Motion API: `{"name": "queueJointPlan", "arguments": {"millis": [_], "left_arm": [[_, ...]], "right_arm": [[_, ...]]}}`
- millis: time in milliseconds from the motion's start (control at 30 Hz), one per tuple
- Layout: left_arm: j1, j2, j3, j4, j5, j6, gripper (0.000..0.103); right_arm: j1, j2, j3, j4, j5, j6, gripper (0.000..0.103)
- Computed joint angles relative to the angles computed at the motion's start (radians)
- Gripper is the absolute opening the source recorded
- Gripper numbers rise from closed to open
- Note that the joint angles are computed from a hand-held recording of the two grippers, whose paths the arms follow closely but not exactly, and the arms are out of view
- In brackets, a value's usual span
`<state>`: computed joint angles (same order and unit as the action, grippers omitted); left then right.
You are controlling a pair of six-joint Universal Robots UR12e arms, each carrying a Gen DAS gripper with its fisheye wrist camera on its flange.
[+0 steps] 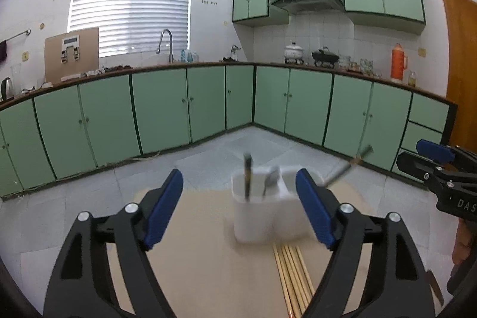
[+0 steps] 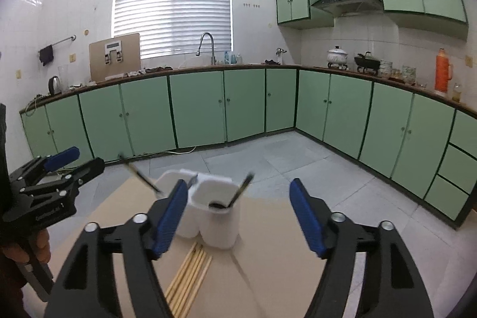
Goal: Organize utensils
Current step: 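Lift both black chopsticks and drop them into the white holder, then move both tools back over the wooden chopsticks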
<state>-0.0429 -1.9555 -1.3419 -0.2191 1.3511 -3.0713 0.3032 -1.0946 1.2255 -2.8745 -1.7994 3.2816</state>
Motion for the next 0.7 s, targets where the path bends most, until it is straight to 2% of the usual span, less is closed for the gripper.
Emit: {"name": "queueJointPlan", "arguments": {"millis": [100,200,600,700], "left_arm": [[0.001,0.032,-0.062,-0.004,0.000,0.019,0.082],[-0.001,0.056,-0.111,-0.019,0.013,0.049,0.083],[0.007,0.120,-0.250,-0.147,0.038,0.101,0.083],[0.009,0.130,-0.268,-0.199,0.022,0.123,0.083]], "right_arm": [[0.015,-0.019,0.055,-0.023,-0.017,0.022,0.087],[0.031,-0.032,0.097,-0.014,-0.033,0.036,0.092],[0.056,-0.075,0.230,0.067,-0.028,0.147,0.092],[0.059,-0.084,0.250,0.087,-0.027,0.161,0.089]]}}
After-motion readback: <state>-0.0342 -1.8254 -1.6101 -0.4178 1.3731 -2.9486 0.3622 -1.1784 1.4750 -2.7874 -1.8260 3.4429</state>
